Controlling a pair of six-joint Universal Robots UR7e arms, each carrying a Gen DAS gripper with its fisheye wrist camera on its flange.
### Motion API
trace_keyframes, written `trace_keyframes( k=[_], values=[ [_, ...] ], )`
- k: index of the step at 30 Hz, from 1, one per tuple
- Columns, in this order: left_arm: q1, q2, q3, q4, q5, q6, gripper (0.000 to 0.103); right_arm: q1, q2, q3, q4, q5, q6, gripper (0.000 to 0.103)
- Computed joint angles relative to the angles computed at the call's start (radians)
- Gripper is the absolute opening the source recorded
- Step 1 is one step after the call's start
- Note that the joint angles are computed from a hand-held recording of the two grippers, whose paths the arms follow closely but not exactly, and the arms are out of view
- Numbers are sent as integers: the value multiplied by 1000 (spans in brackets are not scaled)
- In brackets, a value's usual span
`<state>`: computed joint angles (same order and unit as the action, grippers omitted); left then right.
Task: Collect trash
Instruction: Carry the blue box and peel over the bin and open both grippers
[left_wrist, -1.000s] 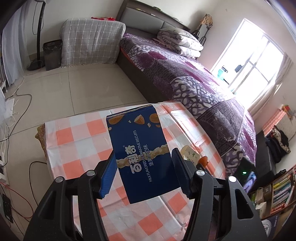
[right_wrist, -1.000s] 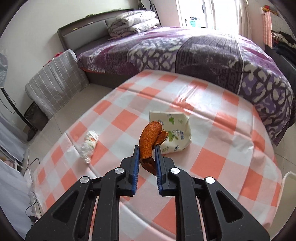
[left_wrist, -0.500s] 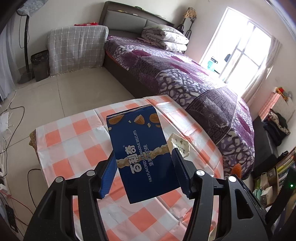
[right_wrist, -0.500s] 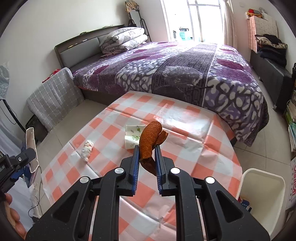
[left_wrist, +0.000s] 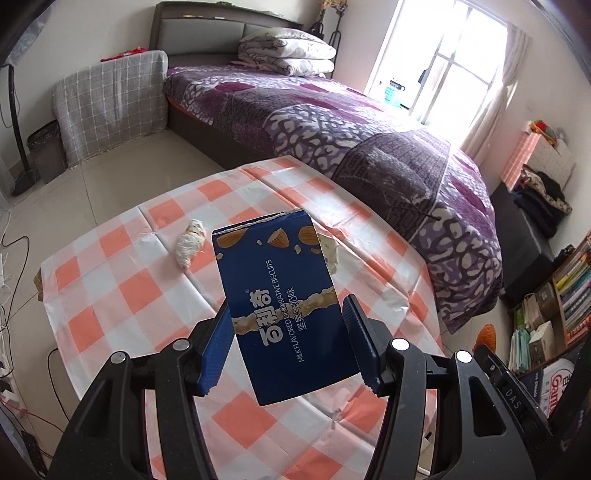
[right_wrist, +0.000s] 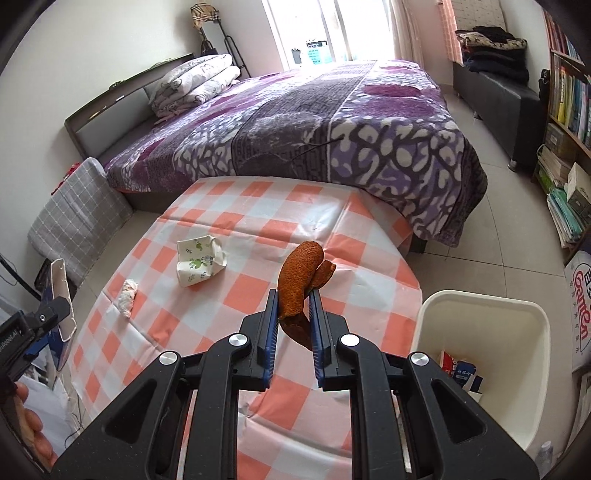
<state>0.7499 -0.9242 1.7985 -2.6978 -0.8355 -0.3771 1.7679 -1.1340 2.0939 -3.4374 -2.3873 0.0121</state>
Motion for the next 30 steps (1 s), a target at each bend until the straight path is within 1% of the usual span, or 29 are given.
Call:
trace_keyframes(
  k=[7, 12, 20, 24, 25, 27, 28, 30],
  values=[
    [-40, 63, -6, -7, -53, 34, 58, -27, -96, 56, 6, -9, 31, 16],
    [-55, 105, -18, 9, -123, 35, 58, -58, -181, 97, 39, -9, 74, 16],
    [-89, 174, -38, 19, -193, 71, 58, -113, -306, 145, 118, -10, 128, 16],
    [-104, 207, -47, 34, -228, 88, 58, -150, -370, 171, 172, 15, 161, 16],
    [-108, 217, -51, 39, -238, 93, 58, -158, -384, 175, 186, 21, 166, 19],
    [-112, 234, -60, 53, -268, 100, 58, -171, -411, 188, 192, 17, 177, 20],
    [-115, 242, -64, 59, -284, 100, 58, -176, -417, 192, 189, 17, 182, 30],
    [-121, 256, -69, 69, -311, 101, 58, -186, -439, 206, 169, 12, 188, 44]
  ],
)
